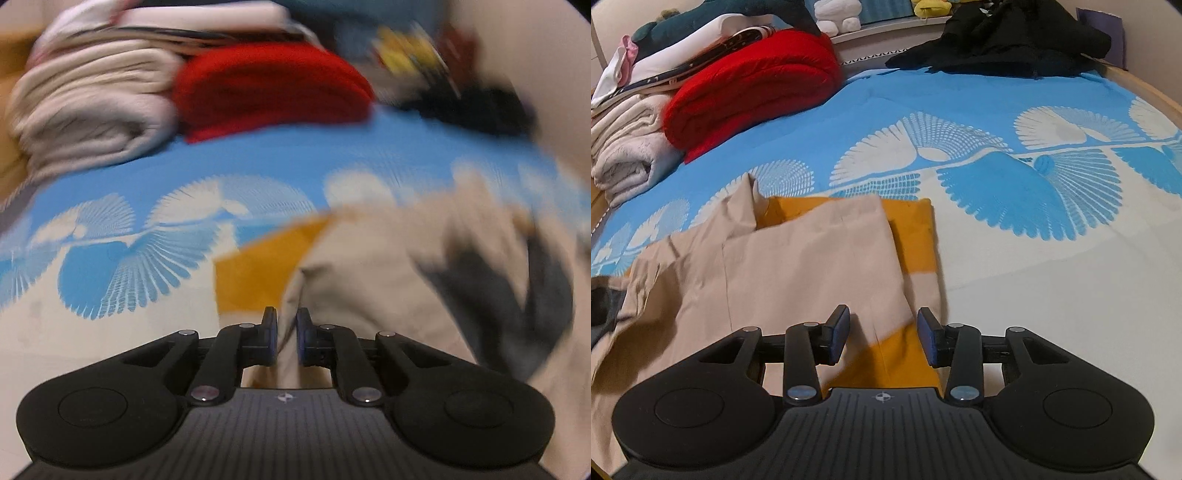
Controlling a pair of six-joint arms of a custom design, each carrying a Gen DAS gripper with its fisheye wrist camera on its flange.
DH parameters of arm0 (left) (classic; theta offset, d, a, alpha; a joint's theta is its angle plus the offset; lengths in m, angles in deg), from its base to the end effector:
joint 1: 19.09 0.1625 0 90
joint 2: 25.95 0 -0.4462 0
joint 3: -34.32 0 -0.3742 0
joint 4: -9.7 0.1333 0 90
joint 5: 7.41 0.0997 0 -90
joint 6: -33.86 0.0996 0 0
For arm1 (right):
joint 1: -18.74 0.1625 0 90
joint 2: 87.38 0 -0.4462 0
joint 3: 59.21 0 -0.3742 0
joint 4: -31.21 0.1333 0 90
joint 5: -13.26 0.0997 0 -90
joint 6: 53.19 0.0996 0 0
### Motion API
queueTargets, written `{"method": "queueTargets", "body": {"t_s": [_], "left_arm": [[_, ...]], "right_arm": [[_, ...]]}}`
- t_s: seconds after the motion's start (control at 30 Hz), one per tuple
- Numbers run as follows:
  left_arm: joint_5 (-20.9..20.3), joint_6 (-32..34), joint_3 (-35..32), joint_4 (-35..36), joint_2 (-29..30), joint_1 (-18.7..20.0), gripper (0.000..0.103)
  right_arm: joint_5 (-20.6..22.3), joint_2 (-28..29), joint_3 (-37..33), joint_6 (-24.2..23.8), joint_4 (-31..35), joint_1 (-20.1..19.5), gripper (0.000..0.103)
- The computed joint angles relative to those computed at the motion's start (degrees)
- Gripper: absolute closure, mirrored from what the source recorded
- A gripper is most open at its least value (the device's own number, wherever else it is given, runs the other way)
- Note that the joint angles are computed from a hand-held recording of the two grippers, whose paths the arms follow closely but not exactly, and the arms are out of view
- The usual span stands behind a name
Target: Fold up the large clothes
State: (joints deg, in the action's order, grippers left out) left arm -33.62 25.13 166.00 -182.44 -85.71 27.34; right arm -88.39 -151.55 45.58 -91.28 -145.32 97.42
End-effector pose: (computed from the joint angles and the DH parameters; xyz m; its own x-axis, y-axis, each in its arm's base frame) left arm -0.1482 -0.4789 0.2044 -0.7143 -0.1175 -0.6899 0.4929 0.6154 -0.6152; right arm -0.0103 -0.6281 0.3242 -0.8177 -0.1576 0.5537 -0.4674 0.7433 -0.4786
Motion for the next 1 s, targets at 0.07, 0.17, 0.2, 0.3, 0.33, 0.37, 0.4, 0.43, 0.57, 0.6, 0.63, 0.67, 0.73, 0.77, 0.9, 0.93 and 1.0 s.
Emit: {"method": "queueTargets", "body": {"t_s": [0.07, 0.17, 0.2, 0.3, 0.33, 0.37, 0.4, 0.43, 0.57, 0.6, 0.63, 0.67, 0.73, 0.77, 0.9, 0.93, 1.0], "left_arm": [[1.1, -3.6, -0.8, -5.9, 0.1, 0.9, 0.103], [-3.3, -13.7, -2.3, 1.3, -2.9, 3.8, 0.103], [-7.1, -15.6, -3.0, 5.9, -4.3, 5.0, 0.102], [-7.9, -15.9, -4.4, 12.9, -5.2, 5.0, 0.072], [-7.7, -14.0, -4.3, 12.2, -5.2, 4.8, 0.048], [-7.6, -11.9, -4.2, 11.7, -5.3, 4.8, 0.038], [-7.2, -10.3, -4.2, 12.2, -5.3, 4.7, 0.028], [-7.2, -9.3, -4.3, 13.1, -5.5, 4.8, 0.026], [-9.5, -6.3, -3.5, 13.5, -5.8, 5.9, 0.026], [-9.7, -5.4, -3.3, 13.1, -5.9, 5.8, 0.027], [-9.9, -4.8, -2.9, 12.7, -6.3, 5.7, 0.027], [-9.8, -4.1, -2.7, 12.0, -6.5, 5.6, 0.027], [-8.5, -3.4, -2.4, 10.1, -6.9, 5.4, 0.028], [-8.4, -3.8, -2.1, 9.2, -7.5, 5.4, 0.030], [-12.7, -0.7, -0.6, 7.5, -10.1, 5.7, 0.045], [-14.0, 0.4, -0.4, 7.5, -10.3, 5.8, 0.045], [-17.3, 2.2, -0.6, 8.5, -10.2, 6.2, 0.045]], "right_arm": [[-0.1, 1.3, -1.4, 0.5, 0.0, 0.4, 0.061], [-0.1, 2.7, -2.8, 1.3, 0.3, 0.7, 0.061], [-0.1, 3.1, -3.2, 1.4, 0.3, 0.7, 0.061], [0.1, 3.8, -3.9, 0.8, 0.6, 0.8, 0.080], [0.2, 3.8, -3.9, 0.5, 0.3, 0.8, 0.087], [0.3, 3.8, -4.0, 0.1, 0.0, 0.9, 0.097], [0.9, 3.7, -4.0, -0.2, 0.2, 0.8, 0.099], [1.7, 3.4, -4.0, -0.5, 0.5, 0.7, 0.100], [3.6, 2.3, -3.7, -1.7, 0.9, 0.4, 0.102], [4.0, 2.1, -3.8, -1.7, 1.0, 0.4, 0.102], [4.3, 1.9, -3.7, -1.7, 0.9, 0.4, 0.102], [4.6, 1.7, -3.6, -1.8, 0.9, 0.4, 0.102], [5.0, 1.3, -3.4, -1.7, 0.7, 0.3, 0.102], [5.1, 1.3, -3.4, -1.7, 0.6, 0.3, 0.102], [4.6, 1.5, -3.6, -1.9, 0.8, 0.4, 0.102], [4.5, 1.5, -3.6, -1.9, 0.8, 0.4, 0.102], [4.3, 1.7, -3.7, -2.0, 0.8, 0.5, 0.102]]}}
